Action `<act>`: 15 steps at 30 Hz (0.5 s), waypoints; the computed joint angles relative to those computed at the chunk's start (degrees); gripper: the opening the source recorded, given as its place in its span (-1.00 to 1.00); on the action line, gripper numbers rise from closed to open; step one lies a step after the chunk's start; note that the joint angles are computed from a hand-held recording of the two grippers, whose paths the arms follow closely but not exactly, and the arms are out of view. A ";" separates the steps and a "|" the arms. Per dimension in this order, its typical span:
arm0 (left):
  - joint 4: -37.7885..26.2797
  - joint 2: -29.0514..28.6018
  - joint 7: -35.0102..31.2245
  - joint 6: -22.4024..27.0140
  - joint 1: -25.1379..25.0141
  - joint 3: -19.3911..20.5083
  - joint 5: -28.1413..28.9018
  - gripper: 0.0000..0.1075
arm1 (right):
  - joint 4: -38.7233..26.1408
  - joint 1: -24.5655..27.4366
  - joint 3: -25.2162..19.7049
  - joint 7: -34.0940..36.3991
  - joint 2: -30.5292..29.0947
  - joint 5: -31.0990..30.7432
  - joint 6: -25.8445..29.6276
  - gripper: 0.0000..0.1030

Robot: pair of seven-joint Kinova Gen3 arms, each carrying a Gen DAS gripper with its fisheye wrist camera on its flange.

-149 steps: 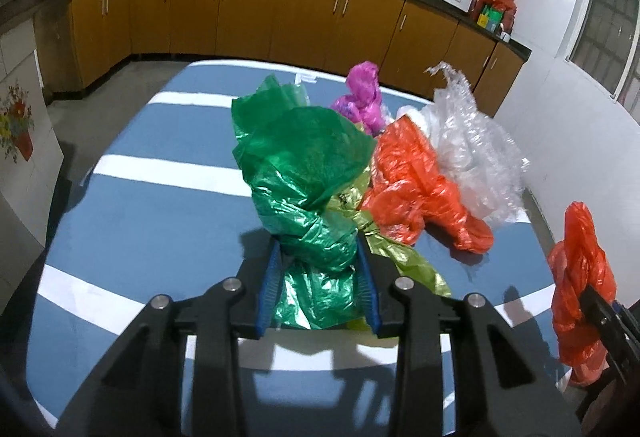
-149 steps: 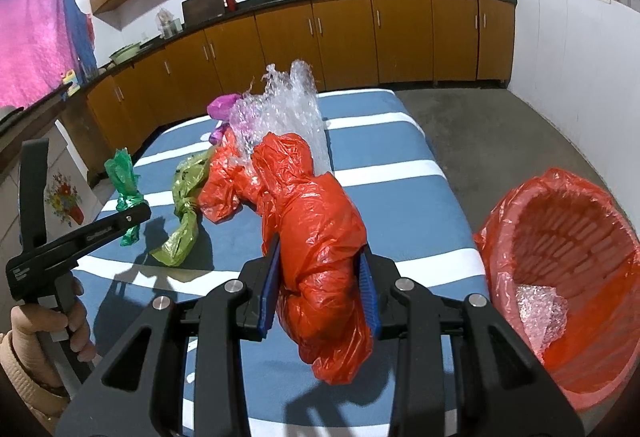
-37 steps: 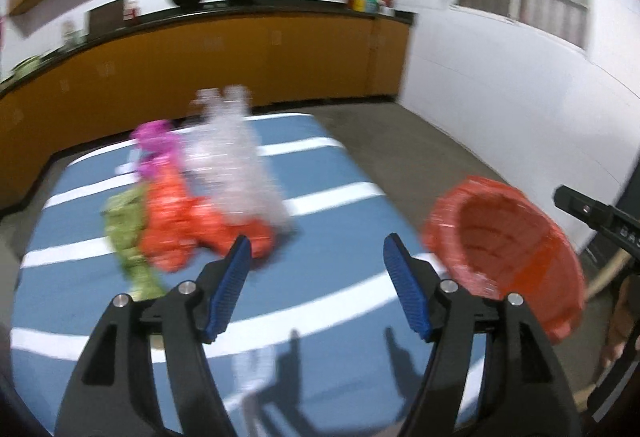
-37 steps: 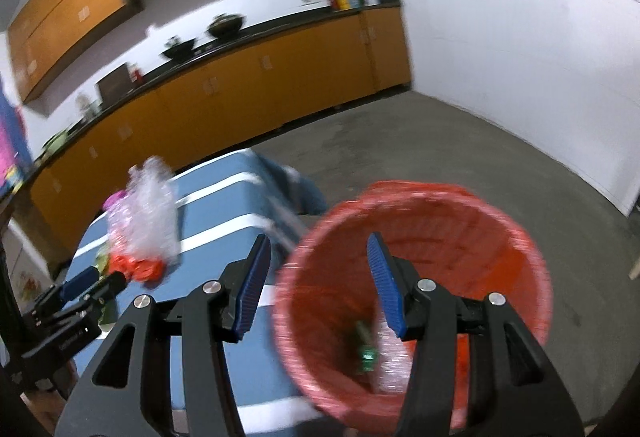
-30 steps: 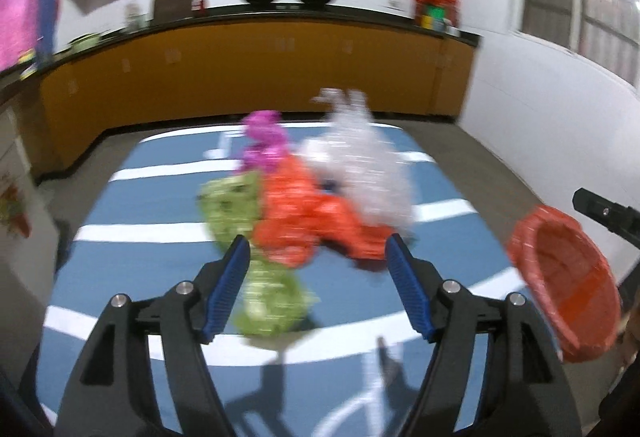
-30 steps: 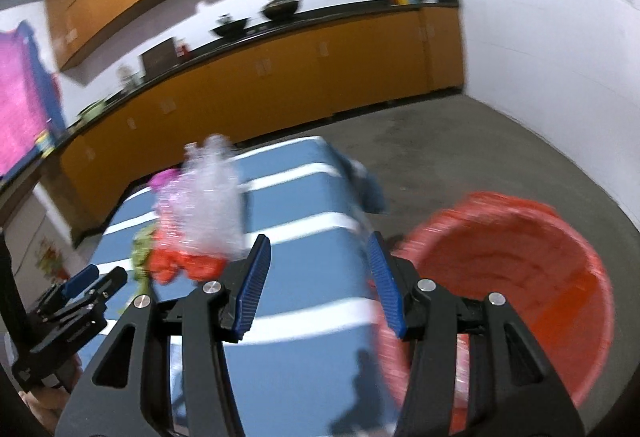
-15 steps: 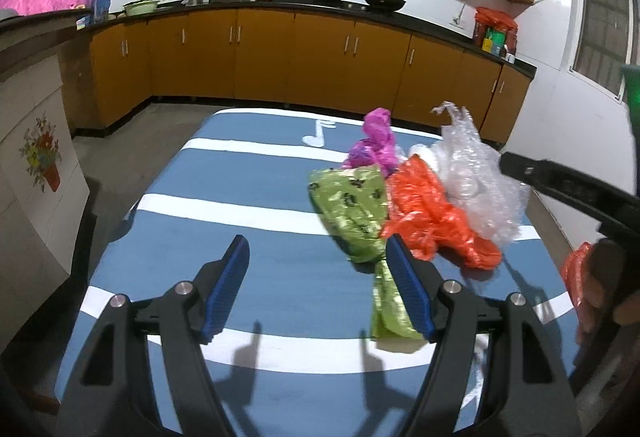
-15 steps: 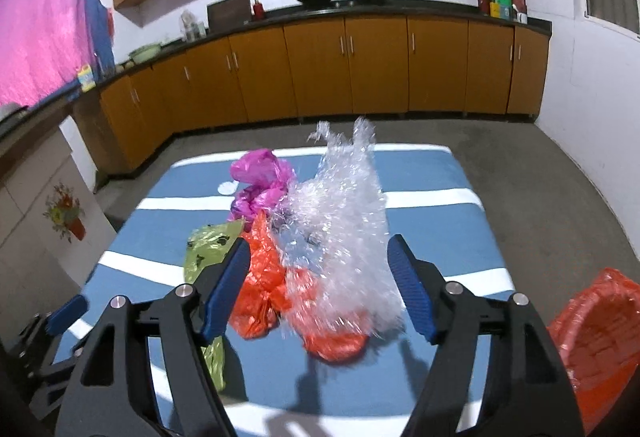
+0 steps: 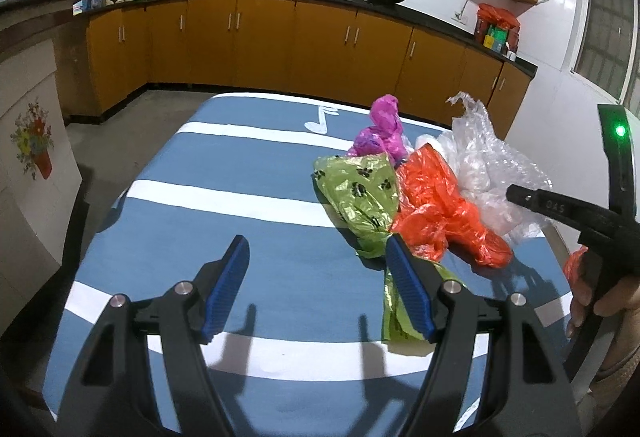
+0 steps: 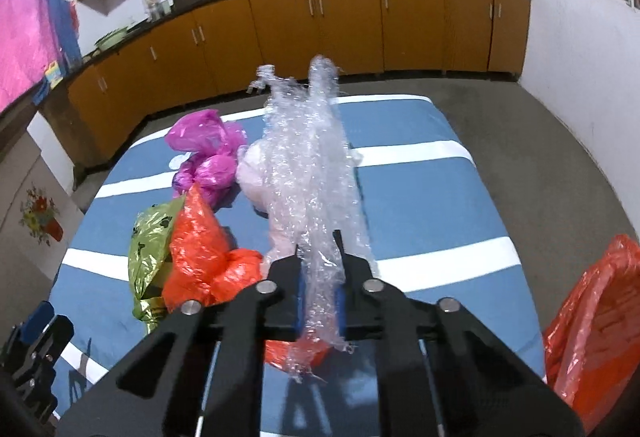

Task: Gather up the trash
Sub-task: 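Grasp the bubble wrap with the right tool while the left tool grasps a yellow-green bag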

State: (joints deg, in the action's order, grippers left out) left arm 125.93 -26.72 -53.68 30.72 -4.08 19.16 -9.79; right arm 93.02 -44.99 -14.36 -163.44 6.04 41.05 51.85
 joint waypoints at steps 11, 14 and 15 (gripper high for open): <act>-2.04 4.22 0.41 -0.75 2.32 1.42 0.31 0.30 | 7.33 4.44 -3.38 -7.59 -7.78 2.32 -5.59 -0.86; -2.67 5.54 1.00 -0.81 2.83 2.14 -0.55 0.30 | 8.74 6.50 -4.29 -7.13 -9.72 0.78 -7.45 -0.85; -2.96 6.00 1.22 -0.76 3.09 2.26 -0.82 0.30 | 8.90 7.02 -4.93 -7.28 -9.94 0.84 -7.24 -0.86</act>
